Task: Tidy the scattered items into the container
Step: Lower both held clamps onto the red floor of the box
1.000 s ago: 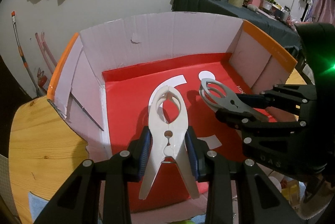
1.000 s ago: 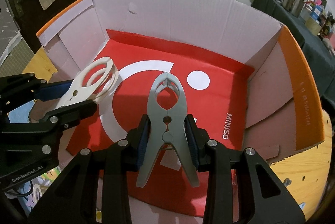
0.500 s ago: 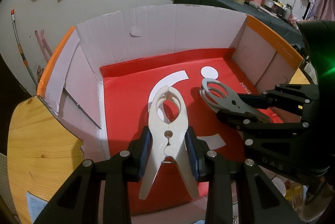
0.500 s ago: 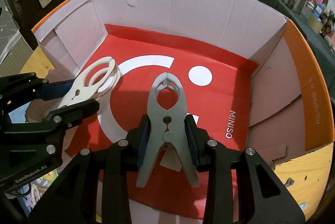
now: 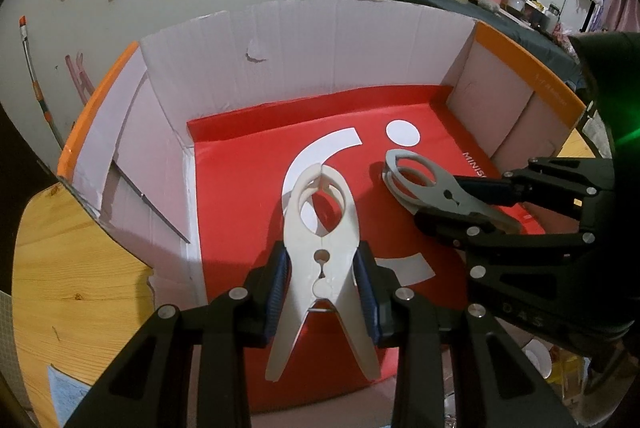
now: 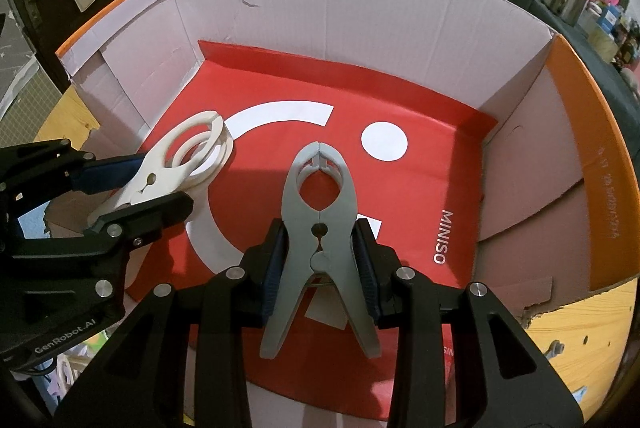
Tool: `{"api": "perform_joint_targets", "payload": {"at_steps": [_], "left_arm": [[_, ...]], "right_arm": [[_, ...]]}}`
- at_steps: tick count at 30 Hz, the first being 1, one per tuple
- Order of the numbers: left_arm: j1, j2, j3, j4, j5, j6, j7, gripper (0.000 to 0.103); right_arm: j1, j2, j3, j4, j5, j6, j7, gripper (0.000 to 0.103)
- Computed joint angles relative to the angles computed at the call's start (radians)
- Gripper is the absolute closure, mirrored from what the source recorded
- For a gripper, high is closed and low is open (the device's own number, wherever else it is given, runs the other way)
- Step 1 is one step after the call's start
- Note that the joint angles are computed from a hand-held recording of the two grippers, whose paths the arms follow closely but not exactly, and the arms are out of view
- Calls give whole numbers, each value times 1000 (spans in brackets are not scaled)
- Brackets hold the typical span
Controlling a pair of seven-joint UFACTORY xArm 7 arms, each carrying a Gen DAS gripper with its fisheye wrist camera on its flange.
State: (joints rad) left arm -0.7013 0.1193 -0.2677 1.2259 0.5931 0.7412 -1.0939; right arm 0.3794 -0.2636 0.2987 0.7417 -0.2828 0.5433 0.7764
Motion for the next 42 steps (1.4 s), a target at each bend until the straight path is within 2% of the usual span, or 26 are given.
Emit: {"api": "perform_joint_targets", "payload": {"at_steps": [42], "left_arm": [[8, 8, 5, -6, -49, 11, 36, 67]], "right_arm": [[34, 26, -17, 26, 69, 72, -88, 69]]}}
